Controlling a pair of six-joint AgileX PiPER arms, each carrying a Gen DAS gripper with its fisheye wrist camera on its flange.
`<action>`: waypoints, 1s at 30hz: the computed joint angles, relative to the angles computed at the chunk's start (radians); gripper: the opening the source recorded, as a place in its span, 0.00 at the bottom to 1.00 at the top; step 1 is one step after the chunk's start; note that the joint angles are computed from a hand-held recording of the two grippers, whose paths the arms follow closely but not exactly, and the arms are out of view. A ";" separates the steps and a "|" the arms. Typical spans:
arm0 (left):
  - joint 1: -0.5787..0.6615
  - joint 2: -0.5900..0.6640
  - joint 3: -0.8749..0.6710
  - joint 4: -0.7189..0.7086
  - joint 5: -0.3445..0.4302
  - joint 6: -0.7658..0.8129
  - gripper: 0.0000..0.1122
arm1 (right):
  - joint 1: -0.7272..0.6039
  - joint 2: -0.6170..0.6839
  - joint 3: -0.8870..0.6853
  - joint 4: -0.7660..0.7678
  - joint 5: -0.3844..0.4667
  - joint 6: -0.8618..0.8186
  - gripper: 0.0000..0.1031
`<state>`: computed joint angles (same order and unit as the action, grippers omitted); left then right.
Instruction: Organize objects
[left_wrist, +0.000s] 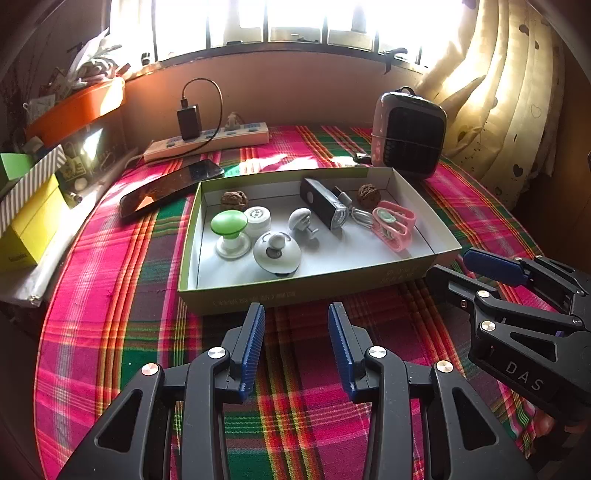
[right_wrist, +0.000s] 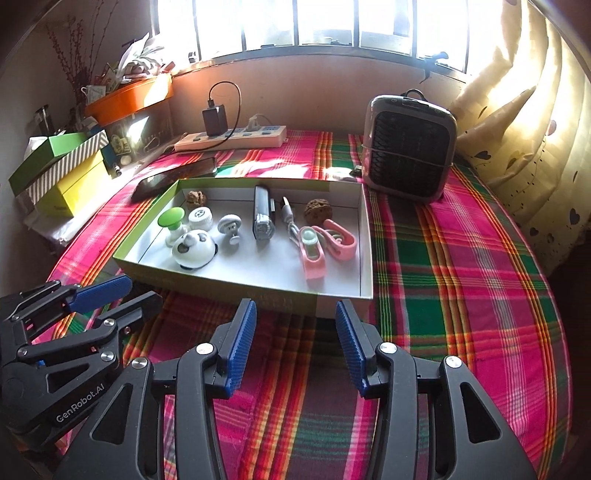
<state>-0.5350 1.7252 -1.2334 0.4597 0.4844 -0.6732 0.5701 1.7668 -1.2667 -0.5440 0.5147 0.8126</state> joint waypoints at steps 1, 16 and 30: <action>-0.005 -0.004 0.012 0.012 0.001 -0.014 0.31 | 0.005 -0.001 0.011 -0.003 0.000 0.006 0.45; -0.045 -0.038 0.135 0.174 0.029 -0.239 0.31 | 0.051 -0.032 0.130 -0.061 -0.001 0.126 0.45; -0.083 -0.049 0.183 0.241 0.017 -0.360 0.31 | 0.078 -0.063 0.202 -0.145 0.009 0.255 0.59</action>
<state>-0.6179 1.6765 -1.0504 0.7012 0.5011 -1.0336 0.6483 1.7034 -1.0651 -0.6885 0.5241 1.0676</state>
